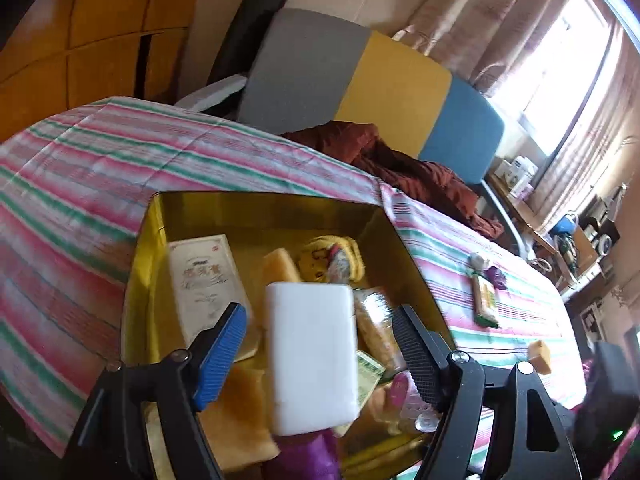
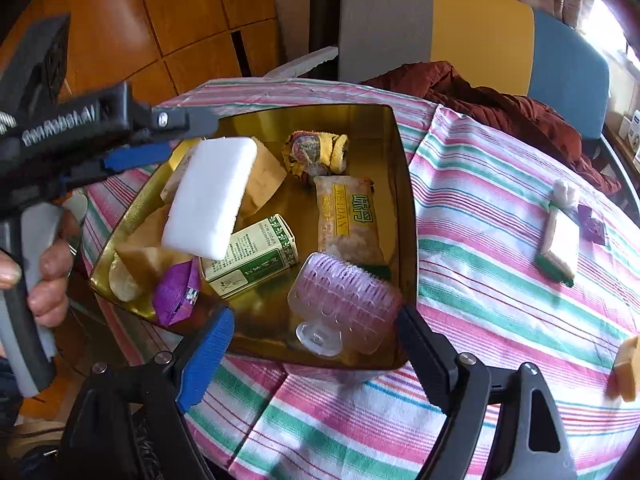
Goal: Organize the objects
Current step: 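Carry white block and pink roller into the gold tray and open both tools, then withdraw both open tools from the gold tray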
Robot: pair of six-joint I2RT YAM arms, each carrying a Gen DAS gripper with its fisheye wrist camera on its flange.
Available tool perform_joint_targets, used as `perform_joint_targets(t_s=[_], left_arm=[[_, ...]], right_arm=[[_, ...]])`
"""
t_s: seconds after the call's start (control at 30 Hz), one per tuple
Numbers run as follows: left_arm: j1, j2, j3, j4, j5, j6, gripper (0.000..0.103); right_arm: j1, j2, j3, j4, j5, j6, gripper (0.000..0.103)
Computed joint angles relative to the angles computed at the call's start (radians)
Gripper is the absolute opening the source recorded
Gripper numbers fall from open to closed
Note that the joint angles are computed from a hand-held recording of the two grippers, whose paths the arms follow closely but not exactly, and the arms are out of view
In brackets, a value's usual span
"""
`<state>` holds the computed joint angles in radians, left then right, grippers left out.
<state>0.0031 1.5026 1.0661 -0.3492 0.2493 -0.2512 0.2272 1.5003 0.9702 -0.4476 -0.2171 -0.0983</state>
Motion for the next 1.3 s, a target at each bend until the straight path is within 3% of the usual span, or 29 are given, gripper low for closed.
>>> perform_joint_targets(t_s=[0.3, 0.47, 0.7, 1.0, 1.13, 1.3], left_arm=[[-0.013, -0.185, -0.206, 0.055, -0.126, 0.018, 0.076], [-0.03, -0.219, -0.247, 0.042, -0.189, 0.026, 0.076], [-0.051, -0.237, -0.263, 0.07, -0.179, 0.041, 0.076], [-0.099, 0.005, -0.11, 0.063, -0.005, 0.091, 0.074], [-0.118, 0.099, -0.036, 0.048, -0.021, 0.116, 0.074], [-0.107, 0.091, -0.023, 0.049, -0.146, 0.092, 0.072]], right_arm=[[-0.021, -0.088, -0.059, 0.029, -0.001, 0.058, 0.085], [-0.002, -0.117, -0.091, 0.053, 0.03, 0.072, 0.085], [-0.006, -0.135, -0.12, 0.06, 0.043, 0.09, 0.085], [-0.032, -0.145, -0.133, 0.051, 0.067, 0.104, 0.085], [-0.038, -0.145, -0.136, 0.044, 0.075, 0.111, 0.085], [-0.041, -0.152, -0.142, 0.049, 0.076, 0.116, 0.085]])
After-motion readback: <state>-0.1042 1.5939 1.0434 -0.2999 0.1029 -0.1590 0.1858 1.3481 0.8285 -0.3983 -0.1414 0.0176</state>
